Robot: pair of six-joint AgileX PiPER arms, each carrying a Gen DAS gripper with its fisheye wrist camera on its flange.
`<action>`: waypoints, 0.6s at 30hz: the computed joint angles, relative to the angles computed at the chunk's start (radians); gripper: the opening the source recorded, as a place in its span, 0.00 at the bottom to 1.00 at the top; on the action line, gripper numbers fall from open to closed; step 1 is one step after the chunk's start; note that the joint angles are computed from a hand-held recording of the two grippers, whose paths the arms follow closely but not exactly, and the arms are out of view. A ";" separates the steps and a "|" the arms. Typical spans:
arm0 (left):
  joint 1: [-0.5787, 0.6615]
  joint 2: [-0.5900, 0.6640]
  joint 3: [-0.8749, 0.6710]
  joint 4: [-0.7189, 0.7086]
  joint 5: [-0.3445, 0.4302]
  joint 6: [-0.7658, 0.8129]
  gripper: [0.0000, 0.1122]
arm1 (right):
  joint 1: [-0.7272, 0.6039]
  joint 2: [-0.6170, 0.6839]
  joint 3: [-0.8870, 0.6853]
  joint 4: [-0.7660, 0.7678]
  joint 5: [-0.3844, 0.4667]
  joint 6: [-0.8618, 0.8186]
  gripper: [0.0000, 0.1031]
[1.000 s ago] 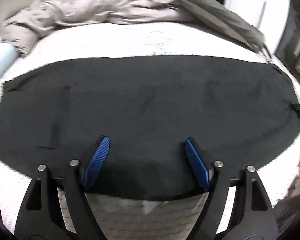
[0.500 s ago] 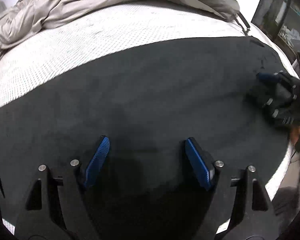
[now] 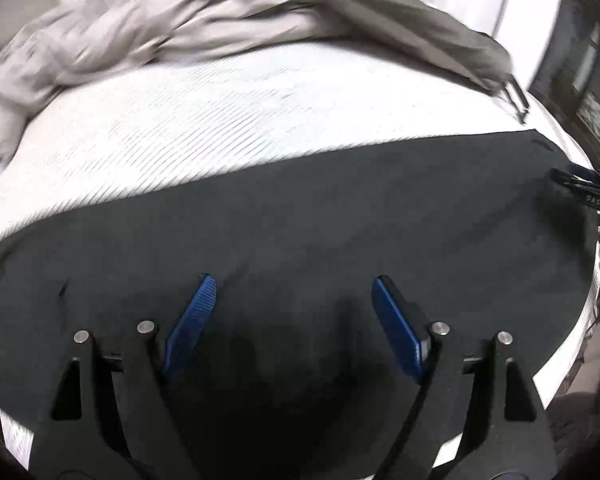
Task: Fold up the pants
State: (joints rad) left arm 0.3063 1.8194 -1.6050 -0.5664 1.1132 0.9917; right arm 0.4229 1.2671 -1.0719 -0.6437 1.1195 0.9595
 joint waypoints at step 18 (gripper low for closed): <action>0.061 0.255 -0.291 0.115 -0.058 -0.187 0.75 | -0.241 0.109 0.016 0.008 -0.064 0.050 0.89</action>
State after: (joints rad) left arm 0.3675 2.0747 -1.8965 -0.4517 1.0552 0.8042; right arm 0.1821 1.3764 -1.0560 -0.6353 1.0553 1.0093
